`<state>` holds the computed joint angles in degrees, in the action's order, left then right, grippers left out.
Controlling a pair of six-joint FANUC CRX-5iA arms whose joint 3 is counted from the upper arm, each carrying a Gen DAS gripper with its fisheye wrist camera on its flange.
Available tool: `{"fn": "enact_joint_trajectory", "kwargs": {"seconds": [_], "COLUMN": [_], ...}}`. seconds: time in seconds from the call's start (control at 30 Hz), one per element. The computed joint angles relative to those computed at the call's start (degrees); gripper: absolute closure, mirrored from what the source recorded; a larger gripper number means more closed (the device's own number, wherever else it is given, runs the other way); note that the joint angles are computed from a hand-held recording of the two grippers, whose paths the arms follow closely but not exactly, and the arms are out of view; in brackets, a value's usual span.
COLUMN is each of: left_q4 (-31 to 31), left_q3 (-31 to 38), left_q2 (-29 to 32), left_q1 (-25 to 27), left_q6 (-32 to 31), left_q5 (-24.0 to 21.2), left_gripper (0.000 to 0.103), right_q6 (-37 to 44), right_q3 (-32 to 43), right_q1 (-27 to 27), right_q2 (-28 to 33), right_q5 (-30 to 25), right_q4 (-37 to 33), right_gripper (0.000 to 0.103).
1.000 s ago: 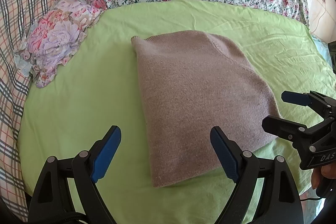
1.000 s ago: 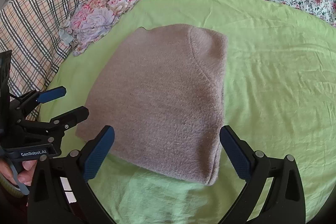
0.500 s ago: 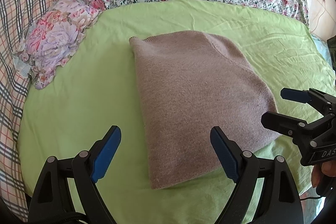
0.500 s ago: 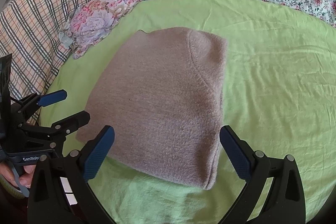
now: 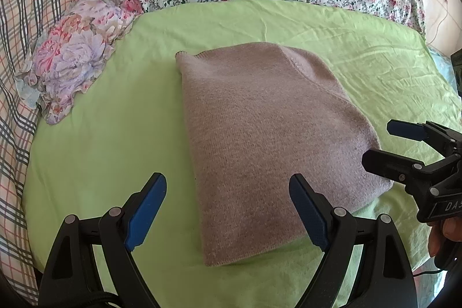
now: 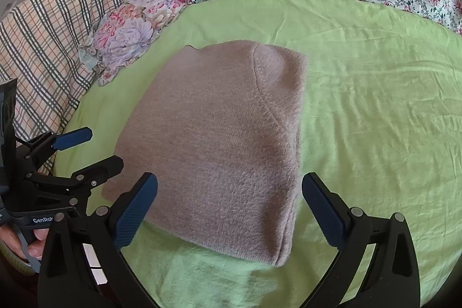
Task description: Fold small clothes
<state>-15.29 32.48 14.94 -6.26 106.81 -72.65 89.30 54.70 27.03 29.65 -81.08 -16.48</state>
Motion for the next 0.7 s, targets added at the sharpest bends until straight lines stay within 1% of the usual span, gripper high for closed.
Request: {"fn": "enact_joint_trajectory", "kwargs": {"seconds": [0.23,0.4,0.7], "left_q4": [0.35,-1.36,-1.84], "left_q3": [1.12,1.64,3.54], "left_q2": [1.21,1.56,2.87], "left_q1": [0.5,0.16,0.61], "left_q6": [0.73,1.55,1.47], "left_q5": [-0.15,0.57,-0.18], "left_gripper": [0.016,0.016,0.016], "right_q6": [-0.53,-0.83,-1.38], "right_q3": [1.47,3.23,4.08], "right_q1": [-0.61,-0.65,-0.56], "right_q2": [1.38,2.6,3.08], "right_q5": [0.05,-0.26,-0.07], "right_q4": [-0.44,-0.66,-0.82], "right_gripper": [0.003,0.003,0.003]}}
